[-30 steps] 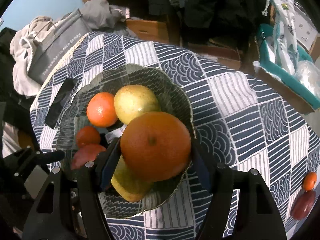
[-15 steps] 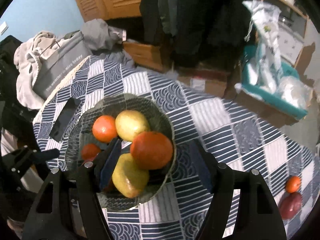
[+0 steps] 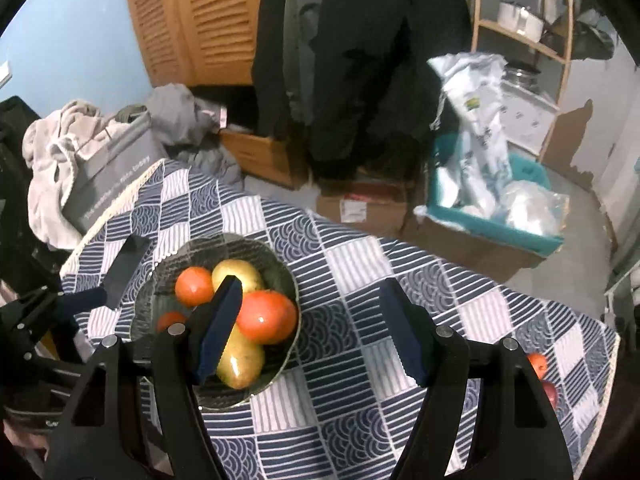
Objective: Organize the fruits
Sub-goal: 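Move both tools back toward the last apple and tangerine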
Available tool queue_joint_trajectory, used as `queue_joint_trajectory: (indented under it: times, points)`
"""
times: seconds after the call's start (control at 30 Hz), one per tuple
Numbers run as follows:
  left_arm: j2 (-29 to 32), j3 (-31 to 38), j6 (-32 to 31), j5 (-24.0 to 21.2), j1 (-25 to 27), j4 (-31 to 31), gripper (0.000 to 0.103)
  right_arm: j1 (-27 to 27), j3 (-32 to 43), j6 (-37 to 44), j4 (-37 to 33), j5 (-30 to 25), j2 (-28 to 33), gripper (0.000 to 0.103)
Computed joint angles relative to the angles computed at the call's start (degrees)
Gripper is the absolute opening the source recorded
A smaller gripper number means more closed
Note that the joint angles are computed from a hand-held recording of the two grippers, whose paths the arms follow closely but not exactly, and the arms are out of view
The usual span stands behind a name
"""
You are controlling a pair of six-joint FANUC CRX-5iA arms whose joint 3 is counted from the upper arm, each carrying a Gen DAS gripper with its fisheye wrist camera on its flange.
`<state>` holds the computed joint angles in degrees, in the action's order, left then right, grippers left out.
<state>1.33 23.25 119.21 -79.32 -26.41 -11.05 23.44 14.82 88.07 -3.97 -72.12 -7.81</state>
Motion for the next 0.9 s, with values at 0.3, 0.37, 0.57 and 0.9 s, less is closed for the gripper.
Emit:
queue_joint_trajectory:
  times: [0.3, 0.37, 0.57, 0.9]
  points:
    - [0.16, 2.09, 0.04, 1.92, -1.54, -0.01, 0.088, -0.42, -1.10, -0.01, 2.42, 0.70, -3.54, 0.074]
    - [0.30, 3.07, 0.17, 2.03, -2.50, -1.15, 0.088, -0.62, -1.38, -0.26, 3.06, 1.05, -4.36, 0.074]
    - [0.52, 5.49, 0.02, 2.62, -4.66, -2.74, 0.088, -2.55, -1.18, -0.04, 2.81, 1.67, -6.20, 0.074]
    - [1.86, 9.12, -0.79, 2.57, -7.55, -5.03, 0.088, -4.98, -1.68, 0.95, 3.64, 1.81, -8.57, 0.078]
